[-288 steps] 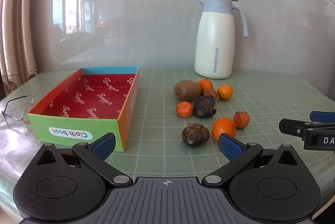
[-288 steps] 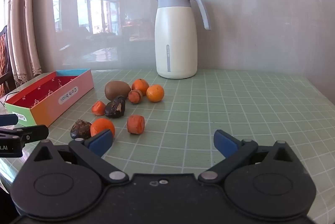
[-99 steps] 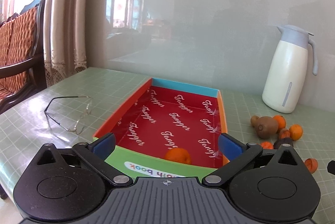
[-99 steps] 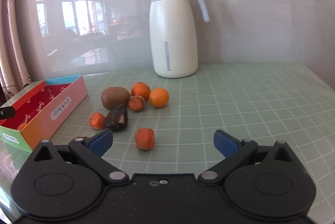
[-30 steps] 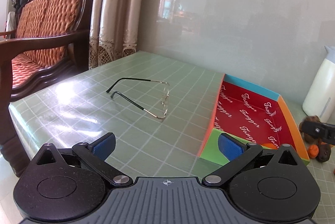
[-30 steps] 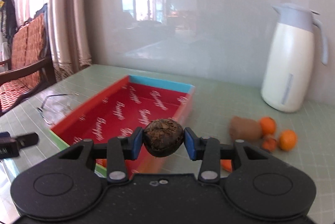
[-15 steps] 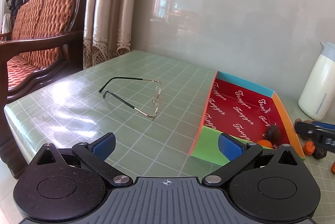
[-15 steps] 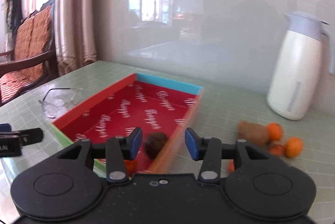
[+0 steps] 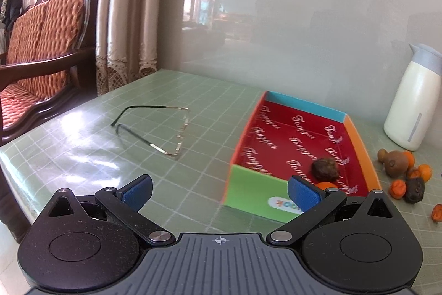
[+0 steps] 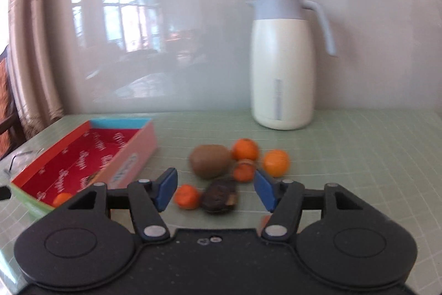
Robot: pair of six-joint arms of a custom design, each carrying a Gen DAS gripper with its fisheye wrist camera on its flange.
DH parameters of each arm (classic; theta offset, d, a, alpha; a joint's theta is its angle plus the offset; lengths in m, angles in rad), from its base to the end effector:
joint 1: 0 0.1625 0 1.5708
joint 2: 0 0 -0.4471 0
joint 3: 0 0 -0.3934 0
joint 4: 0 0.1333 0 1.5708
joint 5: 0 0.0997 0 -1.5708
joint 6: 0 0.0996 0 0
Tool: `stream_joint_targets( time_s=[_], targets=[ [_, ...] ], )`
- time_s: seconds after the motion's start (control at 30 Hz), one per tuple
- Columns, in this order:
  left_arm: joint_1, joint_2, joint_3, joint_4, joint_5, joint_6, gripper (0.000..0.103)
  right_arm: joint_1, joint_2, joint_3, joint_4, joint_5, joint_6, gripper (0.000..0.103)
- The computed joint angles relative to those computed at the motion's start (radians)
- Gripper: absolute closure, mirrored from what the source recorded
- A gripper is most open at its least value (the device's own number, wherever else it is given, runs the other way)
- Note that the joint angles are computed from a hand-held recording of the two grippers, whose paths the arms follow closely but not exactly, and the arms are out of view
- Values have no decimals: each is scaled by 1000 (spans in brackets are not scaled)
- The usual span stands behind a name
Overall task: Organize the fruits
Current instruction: 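Carry the lychee with the right tool into the box and release, then reach the left tool to the carrot piece and grasp it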
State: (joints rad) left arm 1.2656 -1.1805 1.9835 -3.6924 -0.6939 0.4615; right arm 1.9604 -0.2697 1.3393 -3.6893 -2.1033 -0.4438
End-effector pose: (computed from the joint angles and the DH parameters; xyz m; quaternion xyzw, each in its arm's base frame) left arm 0.0409 -0.5685 0.3736 0.0265 0.7610 -0.5267 0.3778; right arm 0.3591 -0.6569 -0.0197 0.2175 -0.8170 0.4767 0.2408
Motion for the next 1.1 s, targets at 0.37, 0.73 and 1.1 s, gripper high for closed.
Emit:
stream_joint_targets(
  time_s=[0.37,0.73,1.1],
  targets=[
    [-51,52,4,-11,-30,16,0,-46,-80,105,-128,-67,4,28],
    [-109,126,6,-13,-56,31,0,-66,-130,181,-199,-79,-22,27],
    [-152,195,2,10,-88,31,0,-104,-189,263,-271,-105,-38,27]
  ],
)
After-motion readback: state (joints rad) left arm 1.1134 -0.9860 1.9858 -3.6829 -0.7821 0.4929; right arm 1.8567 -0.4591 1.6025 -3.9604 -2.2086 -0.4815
